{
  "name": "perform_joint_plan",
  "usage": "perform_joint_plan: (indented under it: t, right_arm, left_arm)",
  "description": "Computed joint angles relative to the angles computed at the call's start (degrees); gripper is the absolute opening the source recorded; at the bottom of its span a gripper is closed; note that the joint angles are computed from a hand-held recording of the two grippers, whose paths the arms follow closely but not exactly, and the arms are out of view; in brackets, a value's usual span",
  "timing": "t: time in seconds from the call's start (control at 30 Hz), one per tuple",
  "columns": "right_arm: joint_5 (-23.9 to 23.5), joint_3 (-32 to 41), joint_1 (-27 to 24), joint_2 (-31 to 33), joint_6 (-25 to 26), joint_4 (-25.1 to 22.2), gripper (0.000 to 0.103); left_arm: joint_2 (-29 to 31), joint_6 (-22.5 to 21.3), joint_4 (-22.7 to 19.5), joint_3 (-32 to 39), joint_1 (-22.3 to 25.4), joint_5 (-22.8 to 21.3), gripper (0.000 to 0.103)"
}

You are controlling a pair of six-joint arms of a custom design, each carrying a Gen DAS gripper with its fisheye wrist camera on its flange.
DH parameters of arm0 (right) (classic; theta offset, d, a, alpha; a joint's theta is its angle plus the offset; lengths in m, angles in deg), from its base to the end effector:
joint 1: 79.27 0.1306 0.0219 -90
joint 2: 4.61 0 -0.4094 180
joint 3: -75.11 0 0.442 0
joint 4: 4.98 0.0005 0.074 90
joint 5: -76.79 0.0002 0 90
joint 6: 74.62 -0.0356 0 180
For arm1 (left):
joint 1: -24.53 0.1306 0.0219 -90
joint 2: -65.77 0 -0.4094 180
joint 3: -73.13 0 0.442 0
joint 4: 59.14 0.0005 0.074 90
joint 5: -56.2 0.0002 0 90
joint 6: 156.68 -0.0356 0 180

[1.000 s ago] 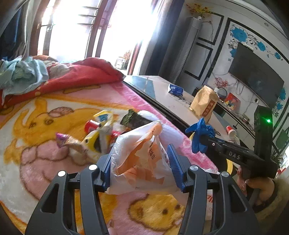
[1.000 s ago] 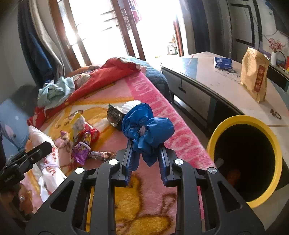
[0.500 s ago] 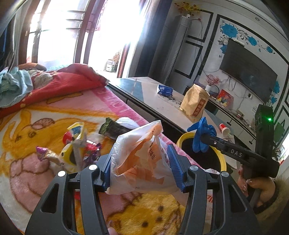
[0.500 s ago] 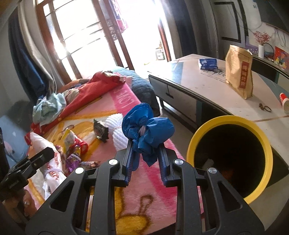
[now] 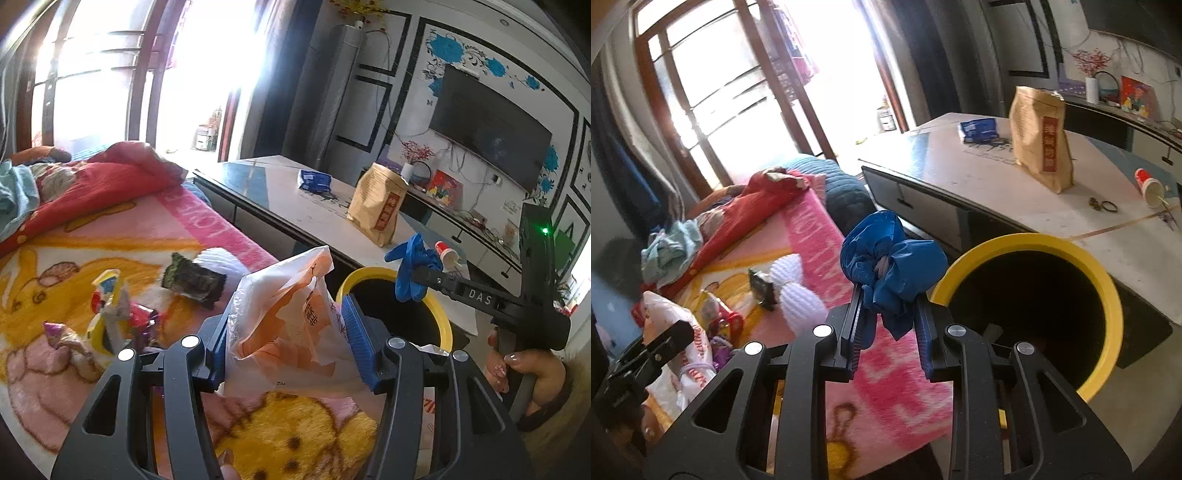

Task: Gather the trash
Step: 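Carry the white bag and blue bag over the yellow bin with both tools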

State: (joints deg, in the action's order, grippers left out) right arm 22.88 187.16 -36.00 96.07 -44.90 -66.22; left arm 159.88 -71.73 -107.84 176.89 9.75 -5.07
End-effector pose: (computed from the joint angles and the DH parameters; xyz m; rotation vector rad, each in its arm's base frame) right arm 0.4495 0.3937 0.5413 0.5917 2.1642 0.1902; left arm 0.5453 -0.1621 0.5466 0.6480 2.1367 -0.6551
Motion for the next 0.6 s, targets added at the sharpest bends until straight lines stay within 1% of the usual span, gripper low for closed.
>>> perform_joint_plan:
  t: [0.1, 0.37, 0.6]
  right_arm:
    - [1.0, -0.5, -0.2, -0.6, -1.6, -1.5, 0.019]
    - [2.2, -3.1, -1.0, -2.8, -5.3, -3.7, 0.019]
    - [3.8, -5.1, -1.6, -4.5, -8.3, -6.1, 0.020]
  left_arm:
    - [0.4, -0.3, -0.1, 0.4, -0.9, 0.0, 0.052]
    - [1.6, -0.9, 0.0, 1.2, -3.0, -0.4, 0.052]
    - [2.7, -1.8, 0.2, 1.8, -5.2, -1.5, 0.052]
